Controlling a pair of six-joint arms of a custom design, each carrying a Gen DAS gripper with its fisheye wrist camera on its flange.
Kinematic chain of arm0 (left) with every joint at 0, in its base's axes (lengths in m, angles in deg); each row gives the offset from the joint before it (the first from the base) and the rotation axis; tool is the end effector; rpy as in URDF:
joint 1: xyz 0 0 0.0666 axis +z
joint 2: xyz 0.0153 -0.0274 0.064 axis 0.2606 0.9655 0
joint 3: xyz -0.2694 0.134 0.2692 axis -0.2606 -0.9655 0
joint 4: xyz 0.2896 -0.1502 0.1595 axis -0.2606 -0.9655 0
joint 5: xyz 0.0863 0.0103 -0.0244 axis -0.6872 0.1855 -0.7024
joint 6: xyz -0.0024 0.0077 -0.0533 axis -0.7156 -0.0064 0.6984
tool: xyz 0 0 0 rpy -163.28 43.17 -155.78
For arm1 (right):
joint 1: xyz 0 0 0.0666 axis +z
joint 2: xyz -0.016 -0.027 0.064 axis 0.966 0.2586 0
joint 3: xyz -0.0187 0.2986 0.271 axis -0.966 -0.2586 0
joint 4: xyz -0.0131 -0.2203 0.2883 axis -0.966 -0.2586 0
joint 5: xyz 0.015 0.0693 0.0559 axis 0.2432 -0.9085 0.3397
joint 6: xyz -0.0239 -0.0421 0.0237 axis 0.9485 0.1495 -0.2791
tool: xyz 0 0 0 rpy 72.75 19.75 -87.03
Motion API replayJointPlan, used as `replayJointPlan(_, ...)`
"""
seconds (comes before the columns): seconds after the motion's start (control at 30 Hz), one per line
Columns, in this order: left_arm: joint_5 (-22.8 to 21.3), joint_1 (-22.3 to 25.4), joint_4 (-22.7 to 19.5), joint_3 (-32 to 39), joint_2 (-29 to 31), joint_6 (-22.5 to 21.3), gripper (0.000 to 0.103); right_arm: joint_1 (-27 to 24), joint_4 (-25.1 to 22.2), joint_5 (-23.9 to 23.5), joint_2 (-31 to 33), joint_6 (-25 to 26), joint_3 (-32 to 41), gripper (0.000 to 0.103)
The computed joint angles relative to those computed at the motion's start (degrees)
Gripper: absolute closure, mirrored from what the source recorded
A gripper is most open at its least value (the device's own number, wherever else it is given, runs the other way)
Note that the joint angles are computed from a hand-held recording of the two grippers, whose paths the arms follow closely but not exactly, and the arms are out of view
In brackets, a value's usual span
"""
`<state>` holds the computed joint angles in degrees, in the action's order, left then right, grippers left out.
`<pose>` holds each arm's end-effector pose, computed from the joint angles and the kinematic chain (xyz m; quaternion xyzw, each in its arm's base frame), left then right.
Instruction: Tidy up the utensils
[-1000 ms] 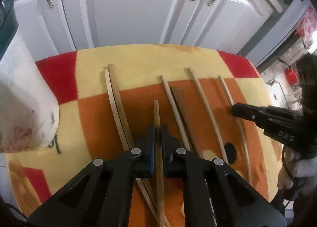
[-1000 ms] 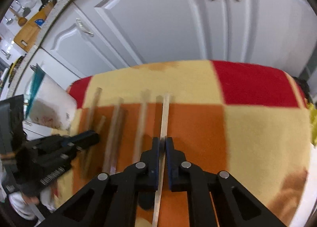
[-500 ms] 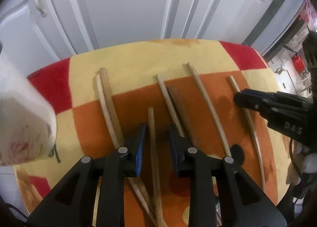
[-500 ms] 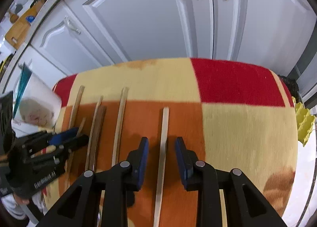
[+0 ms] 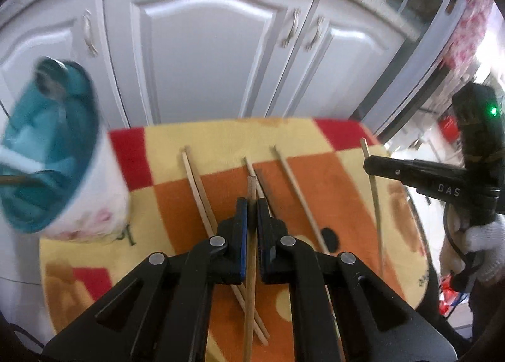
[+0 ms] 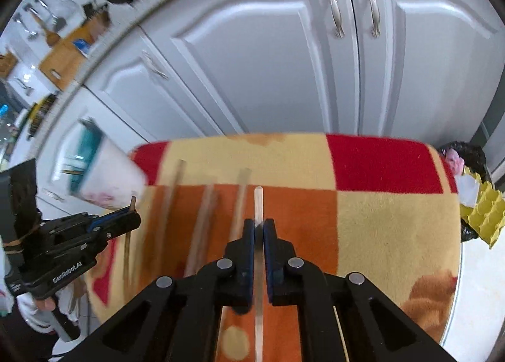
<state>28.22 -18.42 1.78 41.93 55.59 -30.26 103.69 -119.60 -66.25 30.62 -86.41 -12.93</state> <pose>0.3965 -0.2758 0.5149 0.3306 0.8903 -0.2127 0.2297 0.2858 0.1512 0.4901 0.1529 0.9354 0.1458 0.2837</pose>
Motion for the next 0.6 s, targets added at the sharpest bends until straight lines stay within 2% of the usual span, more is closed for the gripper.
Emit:
replayJointPlan(0.17, 3.07, 2.44, 0.66, -1.5, -4.62, -0.72, 0.099, 4.89, -0.33, 3.2, -2.31, -2.57, 2.76, 0.098)
replayJointPlan(0.33, 6.47, 5.98, 0.73, -2.96, -9.15, -1.16, 0.099, 10.97, -2.69, 8.09, -2.41, -3.73, 6.9, 0.098)
replayJointPlan(0.6, 6.7, 9.18, 0.83, -2.63, -12.45, -1.24, 0.099, 16.38, -4.5, 12.91, 0.75, -2.1, 13.93, 0.098)
